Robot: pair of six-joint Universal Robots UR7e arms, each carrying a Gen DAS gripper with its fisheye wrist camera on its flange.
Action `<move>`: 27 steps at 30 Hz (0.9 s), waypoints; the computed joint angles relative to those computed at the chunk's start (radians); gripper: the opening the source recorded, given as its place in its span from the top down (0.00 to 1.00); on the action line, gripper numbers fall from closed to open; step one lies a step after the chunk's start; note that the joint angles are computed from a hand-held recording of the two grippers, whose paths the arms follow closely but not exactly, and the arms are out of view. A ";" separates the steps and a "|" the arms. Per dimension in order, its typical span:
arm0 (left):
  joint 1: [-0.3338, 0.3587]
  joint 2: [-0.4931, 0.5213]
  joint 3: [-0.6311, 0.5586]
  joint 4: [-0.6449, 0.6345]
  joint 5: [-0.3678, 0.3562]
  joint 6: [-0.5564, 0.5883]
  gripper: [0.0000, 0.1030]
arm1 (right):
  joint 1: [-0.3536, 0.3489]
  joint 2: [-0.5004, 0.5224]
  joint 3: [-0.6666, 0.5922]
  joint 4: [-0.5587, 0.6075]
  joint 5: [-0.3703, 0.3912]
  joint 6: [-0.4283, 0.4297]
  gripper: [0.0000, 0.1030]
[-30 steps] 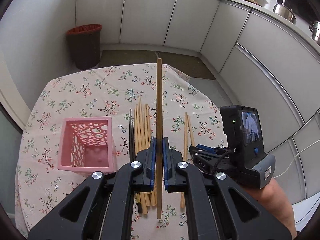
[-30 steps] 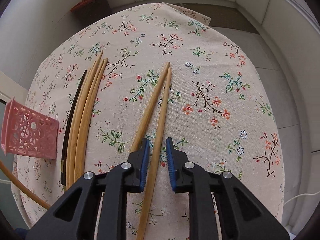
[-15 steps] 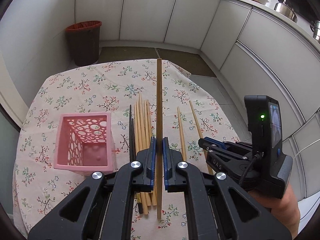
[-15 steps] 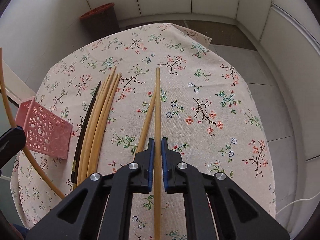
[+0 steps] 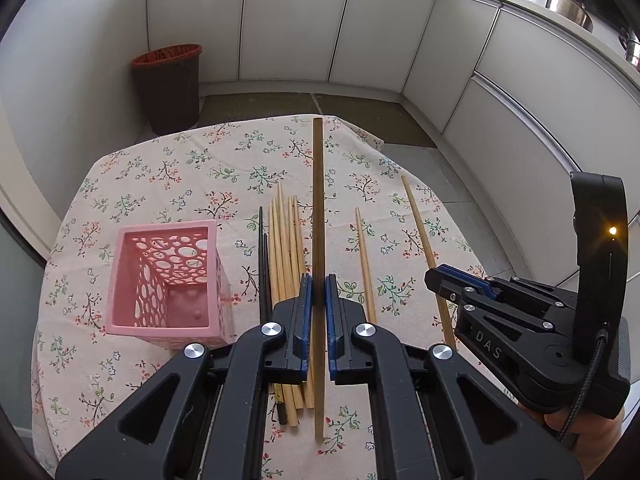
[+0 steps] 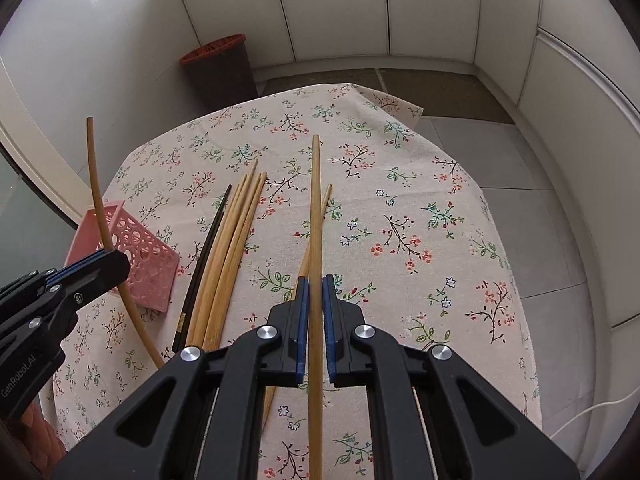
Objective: Organize utensils
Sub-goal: 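Carry the upright chopsticks over the pink holder with both tools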
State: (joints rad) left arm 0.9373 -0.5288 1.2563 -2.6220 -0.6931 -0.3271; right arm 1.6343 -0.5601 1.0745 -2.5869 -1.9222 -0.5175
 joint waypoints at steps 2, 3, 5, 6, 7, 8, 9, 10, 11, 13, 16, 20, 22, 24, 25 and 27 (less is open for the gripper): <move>-0.001 -0.001 0.002 0.003 0.001 -0.003 0.94 | 0.003 -0.009 0.015 -0.015 0.004 -0.008 0.93; -0.002 -0.003 0.003 0.005 0.002 -0.006 0.94 | 0.004 -0.016 0.026 -0.025 0.008 -0.014 0.93; -0.005 -0.005 0.007 0.003 0.008 -0.007 0.94 | 0.006 -0.034 0.052 -0.048 0.021 -0.022 0.93; -0.006 -0.008 0.010 -0.001 0.009 -0.005 0.94 | 0.007 -0.042 0.064 -0.061 0.026 -0.028 0.93; -0.009 -0.010 0.014 -0.005 0.012 -0.004 0.94 | 0.009 -0.053 0.079 -0.076 0.032 -0.035 0.93; -0.012 -0.012 0.017 -0.010 0.018 0.000 0.94 | 0.010 -0.064 0.093 -0.090 0.040 -0.044 0.93; -0.017 -0.013 0.021 -0.018 0.026 0.009 0.94 | 0.012 -0.075 0.108 -0.105 0.048 -0.053 0.93; -0.021 -0.015 0.025 -0.025 0.033 0.015 0.94 | 0.015 -0.085 0.121 -0.120 0.052 -0.064 0.93; -0.026 -0.018 0.029 -0.032 0.034 0.021 0.94 | 0.018 -0.093 0.134 -0.136 0.053 -0.073 0.93; -0.033 -0.025 0.038 -0.047 0.032 0.030 0.94 | 0.022 -0.104 0.152 -0.157 0.050 -0.081 0.93; -0.044 -0.039 0.055 -0.073 0.021 0.041 0.94 | 0.028 -0.118 0.171 -0.187 0.055 -0.094 0.93; -0.064 -0.063 0.086 -0.162 0.016 0.092 0.94 | 0.033 -0.148 0.216 -0.259 0.112 -0.118 0.93; -0.076 -0.071 0.099 -0.223 0.033 0.136 0.94 | 0.033 -0.153 0.229 -0.286 0.159 -0.126 0.93; -0.082 -0.083 0.113 -0.285 0.034 0.174 0.94 | 0.034 -0.153 0.240 -0.309 0.189 -0.132 0.93; -0.083 -0.088 0.118 -0.308 0.036 0.188 0.94 | 0.036 -0.152 0.243 -0.319 0.201 -0.134 0.93; -0.085 -0.097 0.129 -0.356 0.044 0.214 0.94 | 0.039 -0.151 0.250 -0.340 0.227 -0.136 0.93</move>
State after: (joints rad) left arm 0.8523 -0.6262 1.3858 -2.9778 -0.6489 -0.1132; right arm 1.6734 -0.7112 1.3241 -2.9267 -1.6951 -0.6536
